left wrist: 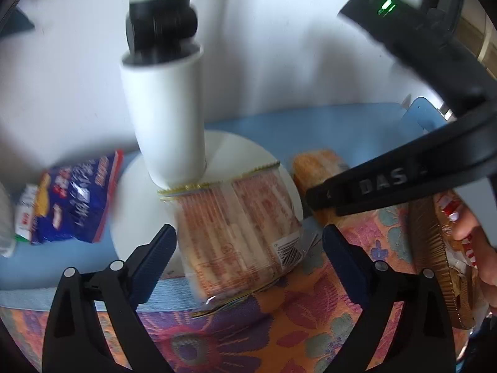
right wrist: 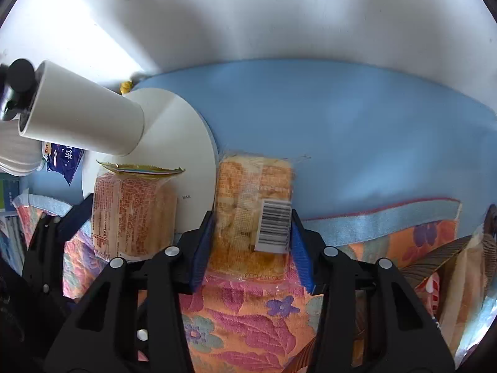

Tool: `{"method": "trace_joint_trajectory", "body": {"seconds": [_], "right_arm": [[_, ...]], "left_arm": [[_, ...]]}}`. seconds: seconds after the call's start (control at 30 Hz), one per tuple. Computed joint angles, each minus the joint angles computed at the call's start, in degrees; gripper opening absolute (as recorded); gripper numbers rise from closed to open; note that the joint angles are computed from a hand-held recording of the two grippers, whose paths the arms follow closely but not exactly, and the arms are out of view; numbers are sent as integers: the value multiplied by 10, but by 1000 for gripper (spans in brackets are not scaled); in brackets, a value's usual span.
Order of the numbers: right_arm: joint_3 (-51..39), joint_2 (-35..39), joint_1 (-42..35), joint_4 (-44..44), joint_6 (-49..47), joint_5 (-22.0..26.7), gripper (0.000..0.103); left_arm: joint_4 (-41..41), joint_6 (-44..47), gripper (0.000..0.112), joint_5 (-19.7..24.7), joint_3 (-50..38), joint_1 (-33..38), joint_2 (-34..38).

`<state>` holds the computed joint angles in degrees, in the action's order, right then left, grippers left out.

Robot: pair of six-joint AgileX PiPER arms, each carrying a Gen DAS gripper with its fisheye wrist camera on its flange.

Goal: Organize snacks
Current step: 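Grasp the striped wafer pack with the left gripper while the right grasps the orange biscuit pack, then carry the wafer pack with the left gripper while the right carries the biscuit pack to the bowl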

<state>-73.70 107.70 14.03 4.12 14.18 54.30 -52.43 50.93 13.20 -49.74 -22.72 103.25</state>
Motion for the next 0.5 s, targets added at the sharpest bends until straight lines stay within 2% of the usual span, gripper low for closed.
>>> {"method": "trace_joint_trajectory", "body": {"seconds": [0.07, 0.1, 0.13, 0.2, 0.27, 0.3, 0.37, 0.43, 0.5], "right_arm": [[23, -32, 4, -2, 7, -21, 47], [34, -50, 7, -3, 11, -28, 47], [50, -75, 8, -1, 13, -39, 47], [86, -127, 5, 22, 0, -59, 47], [122, -187, 6, 34, -1, -62, 47], [136, -214, 5, 38, -5, -58, 47], [162, -270, 8, 44, -12, -47, 47], [203, -347, 39, 25, 28, -39, 47], [243, -414, 83, 13, 73, -41, 47]], "left_arm": [[0, -10, 88, -7, -5, 0, 11], [11, -24, 75, -11, -7, 0, 11], [1, -15, 74, -7, -10, 0, 12], [-60, 40, 63, 9, -6, 9, 2], [-127, 110, 63, 14, 14, 19, -23], [-126, 111, 63, 13, 27, 19, -47], [-112, 110, 63, 19, 52, 22, -95], [-52, 73, 63, 20, 87, 22, -164], [0, 47, 63, 50, 130, 39, -247]]}}
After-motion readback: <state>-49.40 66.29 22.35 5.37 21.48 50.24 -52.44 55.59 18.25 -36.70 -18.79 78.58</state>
